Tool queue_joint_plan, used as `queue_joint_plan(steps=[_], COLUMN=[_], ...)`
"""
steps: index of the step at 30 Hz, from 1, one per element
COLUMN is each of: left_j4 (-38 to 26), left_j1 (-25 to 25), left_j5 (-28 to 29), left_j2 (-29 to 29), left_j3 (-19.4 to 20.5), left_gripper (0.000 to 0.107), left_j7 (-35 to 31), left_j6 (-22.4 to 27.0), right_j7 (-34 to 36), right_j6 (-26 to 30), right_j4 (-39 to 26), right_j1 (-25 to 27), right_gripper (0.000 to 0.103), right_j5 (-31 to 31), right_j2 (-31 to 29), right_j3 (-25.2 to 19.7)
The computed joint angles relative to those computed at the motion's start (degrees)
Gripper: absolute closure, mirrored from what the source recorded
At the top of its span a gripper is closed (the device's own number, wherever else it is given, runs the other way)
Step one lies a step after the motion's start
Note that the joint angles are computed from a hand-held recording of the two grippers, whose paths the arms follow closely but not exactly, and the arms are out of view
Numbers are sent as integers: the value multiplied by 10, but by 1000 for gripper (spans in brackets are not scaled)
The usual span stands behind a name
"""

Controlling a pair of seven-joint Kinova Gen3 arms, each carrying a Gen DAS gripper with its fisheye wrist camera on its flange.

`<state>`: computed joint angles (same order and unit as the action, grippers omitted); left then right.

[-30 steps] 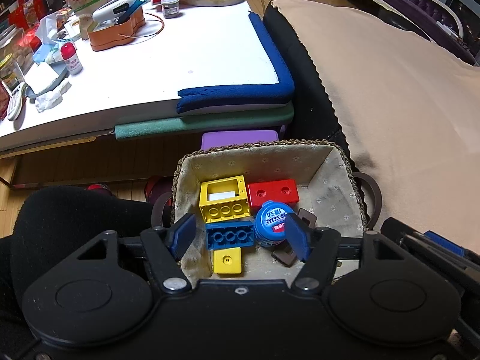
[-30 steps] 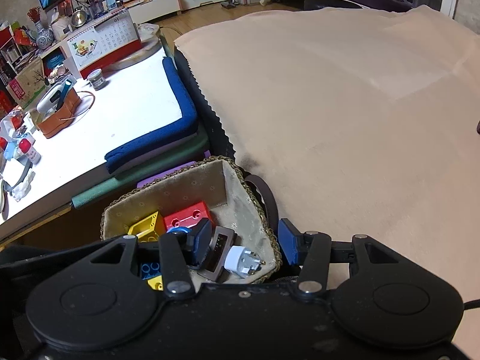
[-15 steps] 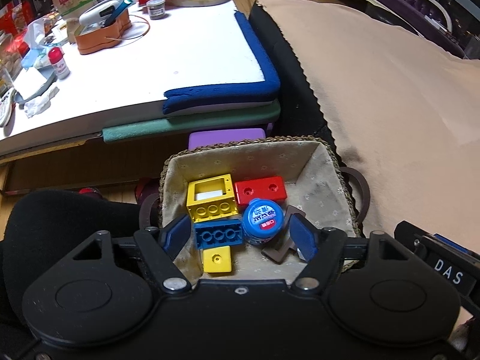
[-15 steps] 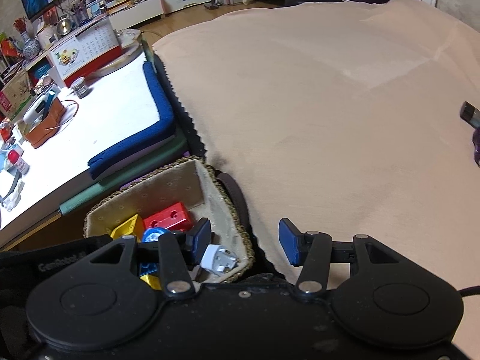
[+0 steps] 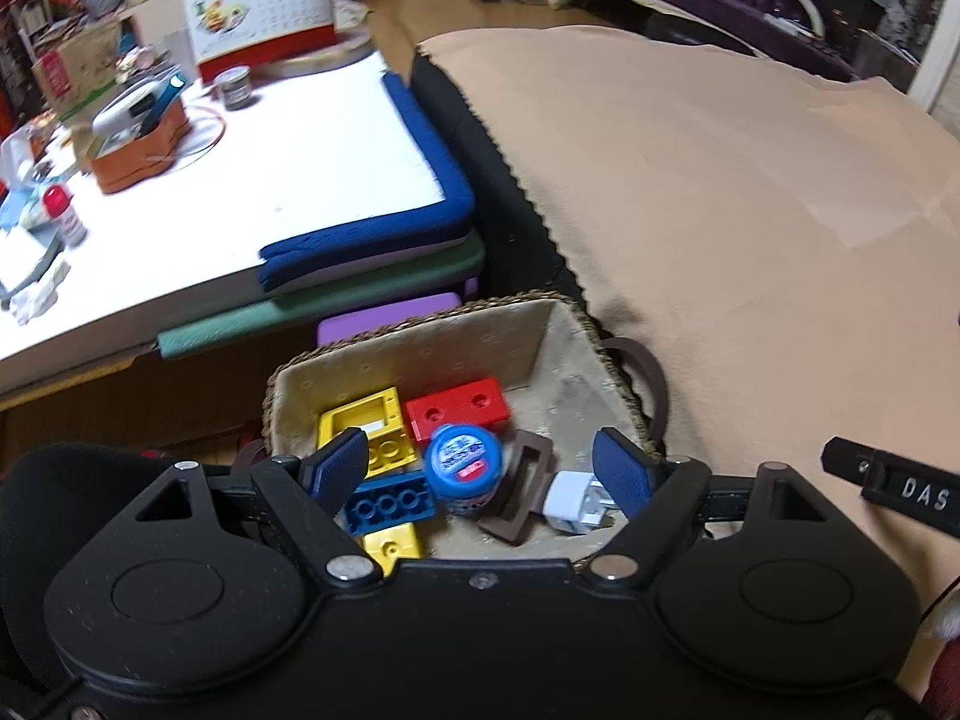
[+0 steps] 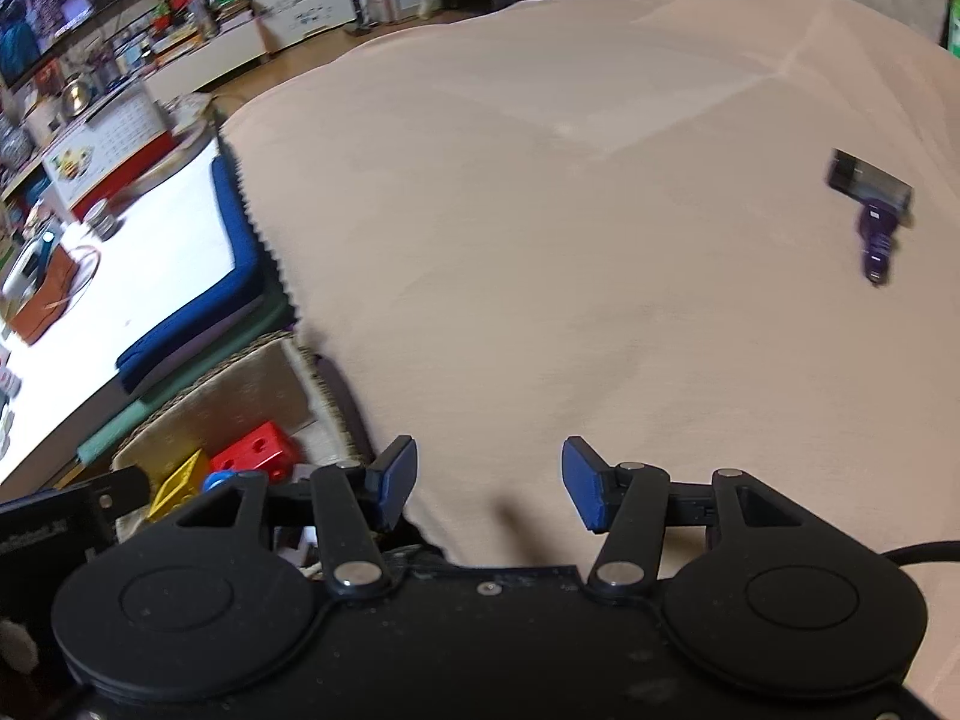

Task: Organize rigid objects
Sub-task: 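Grasp the purple charger with the right tool while the left tool grasps the glass vial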

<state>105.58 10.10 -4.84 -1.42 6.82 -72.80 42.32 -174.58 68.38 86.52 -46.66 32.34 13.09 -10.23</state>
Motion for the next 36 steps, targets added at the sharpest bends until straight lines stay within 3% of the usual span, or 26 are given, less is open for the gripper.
queue_joint_plan(steps=[9, 22, 32, 36], left_j4=[7, 1, -88, -127], left_j1=[20, 71, 89, 112], left_j5=[-12, -50, 52, 49], left_j2=[-2, 4, 65, 95], left_j3=[15, 45, 42, 46], left_gripper=[28, 28, 28, 28], left_j7=[-10, -18, -90, -85], left_j6=[-14, -19, 39, 59], right_j7=[-65, -162, -211, -216], right_j6=[-22, -25, 0, 9], right_j4=[92, 224, 296, 301], right_j1=[38, 120, 182, 202], right_gripper=[49, 48, 47, 47], right_j5=[9, 31, 48, 80], right_j2=[-65, -170, -239, -235], right_j3=[-8, -61, -103, -113])
